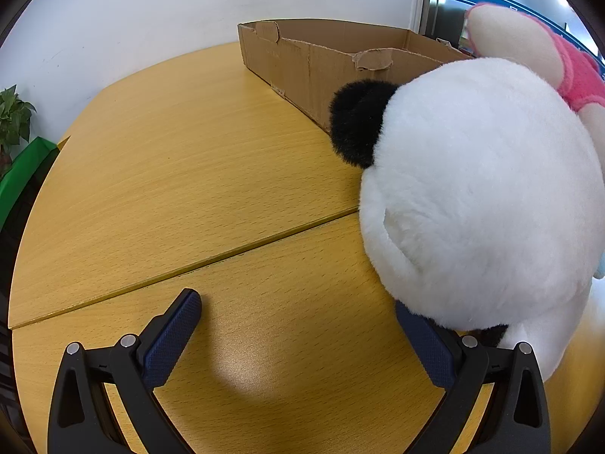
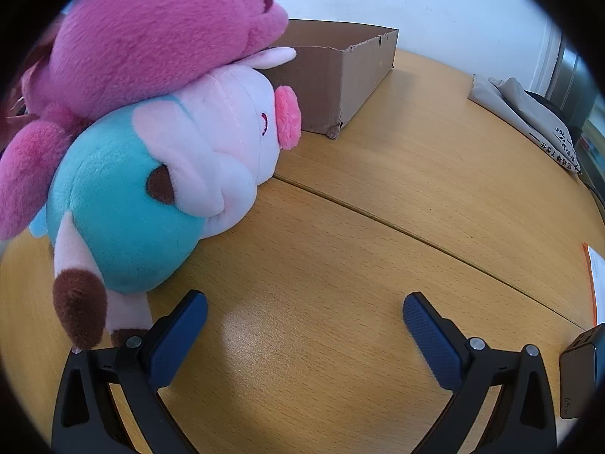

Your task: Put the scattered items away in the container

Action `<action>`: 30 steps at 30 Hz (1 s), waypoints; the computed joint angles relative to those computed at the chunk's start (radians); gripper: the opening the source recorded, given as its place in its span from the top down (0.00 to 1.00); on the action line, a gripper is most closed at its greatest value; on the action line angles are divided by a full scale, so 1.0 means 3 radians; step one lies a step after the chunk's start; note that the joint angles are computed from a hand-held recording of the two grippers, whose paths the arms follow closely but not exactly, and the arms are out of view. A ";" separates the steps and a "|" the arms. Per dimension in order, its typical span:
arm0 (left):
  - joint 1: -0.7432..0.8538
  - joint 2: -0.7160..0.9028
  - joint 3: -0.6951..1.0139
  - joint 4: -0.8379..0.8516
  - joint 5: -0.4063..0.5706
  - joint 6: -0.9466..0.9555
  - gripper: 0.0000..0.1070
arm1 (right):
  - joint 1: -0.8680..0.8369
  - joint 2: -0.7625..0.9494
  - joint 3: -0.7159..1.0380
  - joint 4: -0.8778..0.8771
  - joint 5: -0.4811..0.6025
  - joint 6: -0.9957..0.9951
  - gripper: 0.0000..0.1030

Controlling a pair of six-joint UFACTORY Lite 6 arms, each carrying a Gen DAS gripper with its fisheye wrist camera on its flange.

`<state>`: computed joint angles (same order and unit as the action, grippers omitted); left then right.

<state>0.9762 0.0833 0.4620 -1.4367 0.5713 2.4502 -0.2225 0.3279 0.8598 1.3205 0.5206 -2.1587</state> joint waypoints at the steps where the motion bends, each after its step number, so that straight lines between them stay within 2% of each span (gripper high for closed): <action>1: -0.0002 0.0001 0.0001 -0.0003 -0.0001 0.0001 0.04 | 0.0000 0.0000 0.0000 0.0000 0.0000 0.0000 0.00; 20: -0.0064 0.0025 0.0002 -0.0117 -0.0038 0.0019 0.04 | -0.0006 -0.0012 -0.0018 0.0009 0.0000 -0.0018 0.00; 25: -0.0113 -0.0261 -0.0281 -0.0524 -0.0230 0.0008 0.04 | 0.0037 -0.0025 -0.0039 0.0082 -0.0045 -0.0021 0.00; 28: -0.0240 -0.0324 -0.0398 -0.0812 -0.0422 0.0034 0.04 | 0.0151 -0.0224 -0.0301 0.0508 -0.0264 -0.0084 0.00; 30: -0.0084 -0.0576 -0.0597 -0.1037 -0.0473 0.0086 0.04 | 0.0193 -0.0416 -0.0543 0.0797 -0.0368 -0.0204 0.00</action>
